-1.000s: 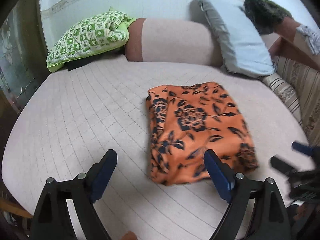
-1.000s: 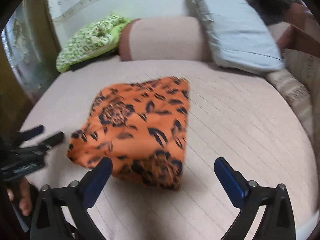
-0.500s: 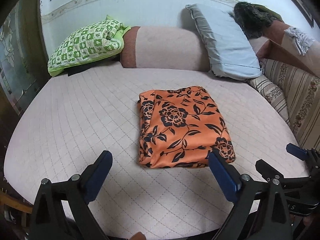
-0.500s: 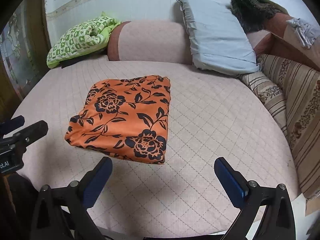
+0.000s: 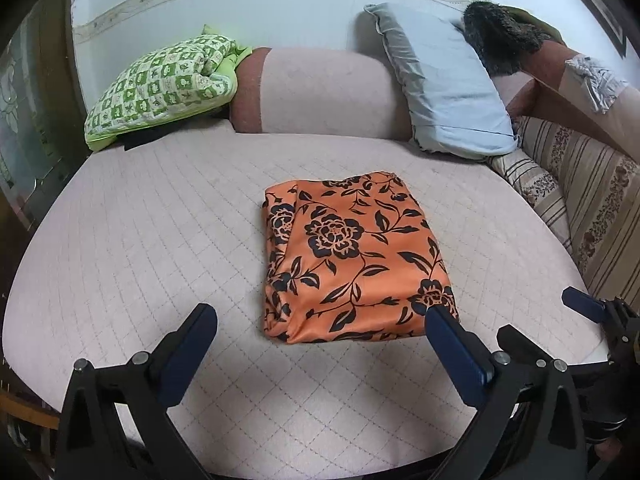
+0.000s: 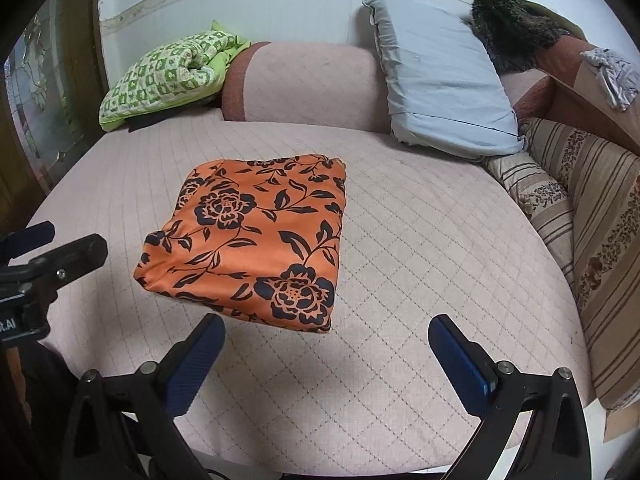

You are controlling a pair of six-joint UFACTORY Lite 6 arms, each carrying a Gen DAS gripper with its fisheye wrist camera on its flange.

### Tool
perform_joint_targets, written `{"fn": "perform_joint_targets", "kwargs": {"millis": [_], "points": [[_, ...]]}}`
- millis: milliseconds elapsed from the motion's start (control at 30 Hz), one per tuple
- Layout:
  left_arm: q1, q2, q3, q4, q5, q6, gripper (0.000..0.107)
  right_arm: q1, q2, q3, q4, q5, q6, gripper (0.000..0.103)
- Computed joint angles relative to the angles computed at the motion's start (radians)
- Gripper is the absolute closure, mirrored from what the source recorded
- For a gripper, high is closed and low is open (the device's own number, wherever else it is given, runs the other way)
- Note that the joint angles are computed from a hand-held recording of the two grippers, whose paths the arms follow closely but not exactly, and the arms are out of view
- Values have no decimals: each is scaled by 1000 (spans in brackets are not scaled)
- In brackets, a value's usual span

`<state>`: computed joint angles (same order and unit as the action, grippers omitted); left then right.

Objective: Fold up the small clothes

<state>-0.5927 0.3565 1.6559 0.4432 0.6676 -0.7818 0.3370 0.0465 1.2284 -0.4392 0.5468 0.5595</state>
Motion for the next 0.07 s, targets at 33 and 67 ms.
{"fn": "perform_joint_targets", "kwargs": {"millis": [33, 67], "points": [[2, 8, 10, -2, 2, 1, 4, -1, 4, 4, -1, -1, 1, 0], [4, 19, 23, -2, 8, 2, 4, -1, 13, 12, -3, 0, 2, 0]]}}
